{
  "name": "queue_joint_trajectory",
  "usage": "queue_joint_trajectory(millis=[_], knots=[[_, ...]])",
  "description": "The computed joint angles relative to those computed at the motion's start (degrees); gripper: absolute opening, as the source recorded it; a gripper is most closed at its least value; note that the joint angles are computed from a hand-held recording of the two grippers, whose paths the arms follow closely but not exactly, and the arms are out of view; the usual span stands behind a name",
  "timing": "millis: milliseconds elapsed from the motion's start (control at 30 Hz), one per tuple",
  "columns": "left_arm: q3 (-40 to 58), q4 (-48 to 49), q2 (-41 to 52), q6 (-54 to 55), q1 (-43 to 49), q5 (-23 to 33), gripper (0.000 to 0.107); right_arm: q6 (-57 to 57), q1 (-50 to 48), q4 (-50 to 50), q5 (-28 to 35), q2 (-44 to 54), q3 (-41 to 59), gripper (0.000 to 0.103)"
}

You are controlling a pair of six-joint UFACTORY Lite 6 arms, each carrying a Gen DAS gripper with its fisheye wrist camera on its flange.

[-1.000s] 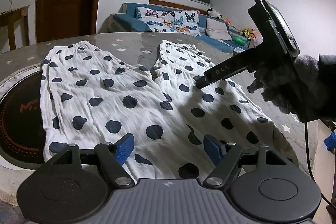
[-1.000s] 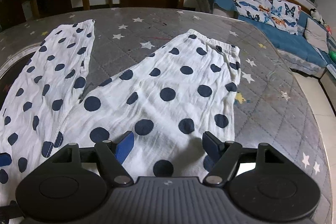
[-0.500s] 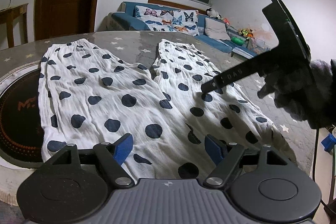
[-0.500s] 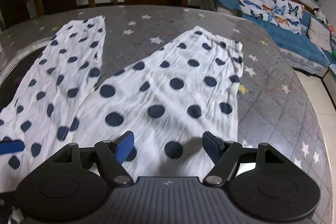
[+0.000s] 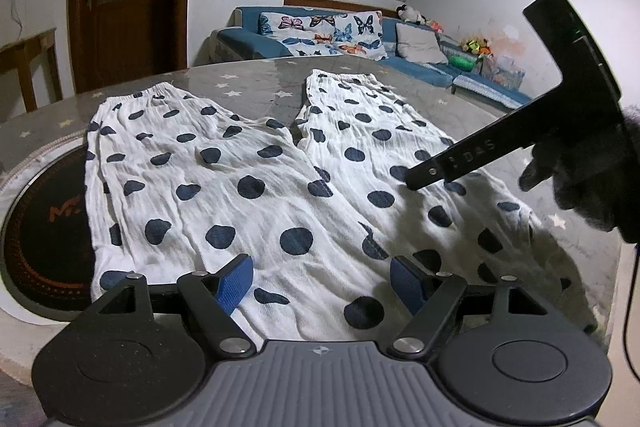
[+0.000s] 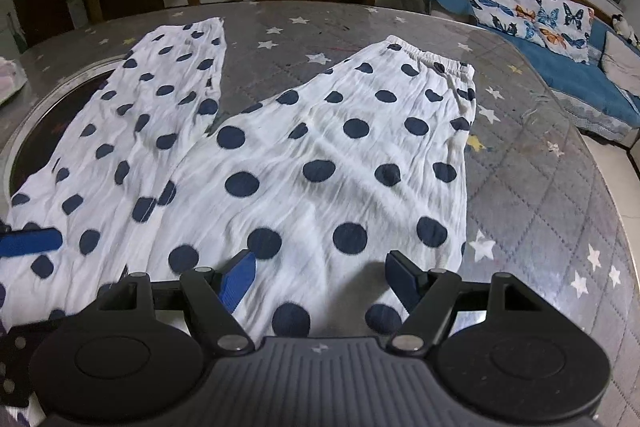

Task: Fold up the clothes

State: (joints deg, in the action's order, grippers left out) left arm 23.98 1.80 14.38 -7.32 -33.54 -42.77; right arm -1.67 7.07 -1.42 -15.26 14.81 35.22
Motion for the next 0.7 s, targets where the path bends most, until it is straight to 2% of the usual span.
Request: queue_joint_trajectory(millis=[167,467,700], knots=[[-0.72,-10.97,-0.6,7.56,-5.04,0.41,0.078,6.39,-2.45,-10.3,-3.13,-3.54,-5.68,0.074],[-1.45,-27.0,-1.98,16.45,-11.44,1.23,0.078,10.86,-8.88,-24.87,-10.43,-10.44,-16.47,0.078],[-4.67,-37.87,-4.39,22.08,-16.48,-0.85,0.079,12.73,-16.79,-38.14,-15.47,-14.78,-22.64,0.079]])
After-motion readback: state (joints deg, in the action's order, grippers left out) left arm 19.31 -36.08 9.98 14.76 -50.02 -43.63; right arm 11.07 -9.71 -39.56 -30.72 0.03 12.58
